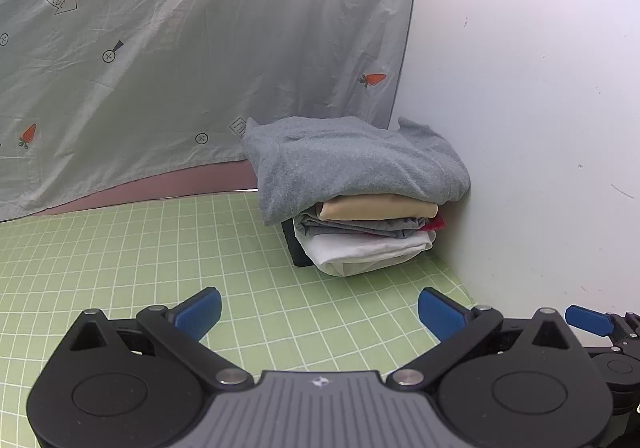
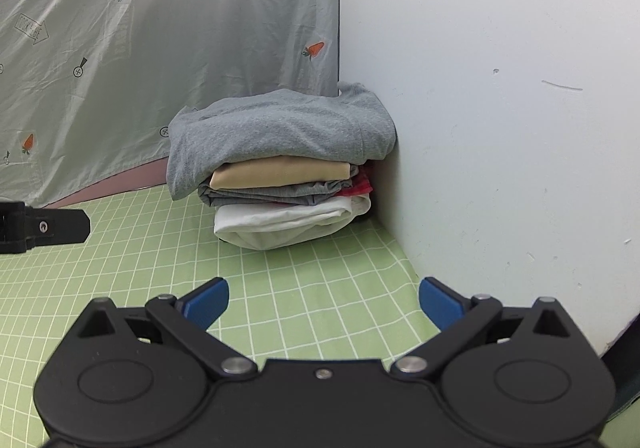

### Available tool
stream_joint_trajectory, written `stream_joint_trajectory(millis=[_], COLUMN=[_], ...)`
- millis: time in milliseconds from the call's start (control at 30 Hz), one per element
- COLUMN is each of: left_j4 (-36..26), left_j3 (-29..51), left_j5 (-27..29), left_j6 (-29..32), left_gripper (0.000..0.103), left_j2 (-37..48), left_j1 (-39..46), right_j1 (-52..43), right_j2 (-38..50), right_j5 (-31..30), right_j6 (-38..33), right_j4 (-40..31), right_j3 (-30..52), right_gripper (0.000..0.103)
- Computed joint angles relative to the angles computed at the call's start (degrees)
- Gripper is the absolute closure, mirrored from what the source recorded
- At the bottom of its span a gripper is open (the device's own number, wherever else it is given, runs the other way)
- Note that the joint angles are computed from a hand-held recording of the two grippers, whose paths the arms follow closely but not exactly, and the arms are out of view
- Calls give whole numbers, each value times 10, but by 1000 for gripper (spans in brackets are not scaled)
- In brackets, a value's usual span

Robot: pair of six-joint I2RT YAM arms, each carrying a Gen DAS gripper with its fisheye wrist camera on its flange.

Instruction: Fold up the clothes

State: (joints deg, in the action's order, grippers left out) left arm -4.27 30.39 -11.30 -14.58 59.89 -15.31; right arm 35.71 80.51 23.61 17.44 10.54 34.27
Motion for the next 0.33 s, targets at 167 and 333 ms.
stream_joint_trajectory(millis=[167,333], left_j4=[-8,-12], left_j3=[3,1], left_j5=[7,12], left_j6=[1,5], left_gripper=[0,0], left_j2=[-4,-12], left_j1=[3,5], right_j1=[6,10], right_j2=[-4,-5], right_j5=[2,6], right_j6=[-3,-3], right_j4=[-1,-1], right_j3=[0,1], right_gripper=[1,1])
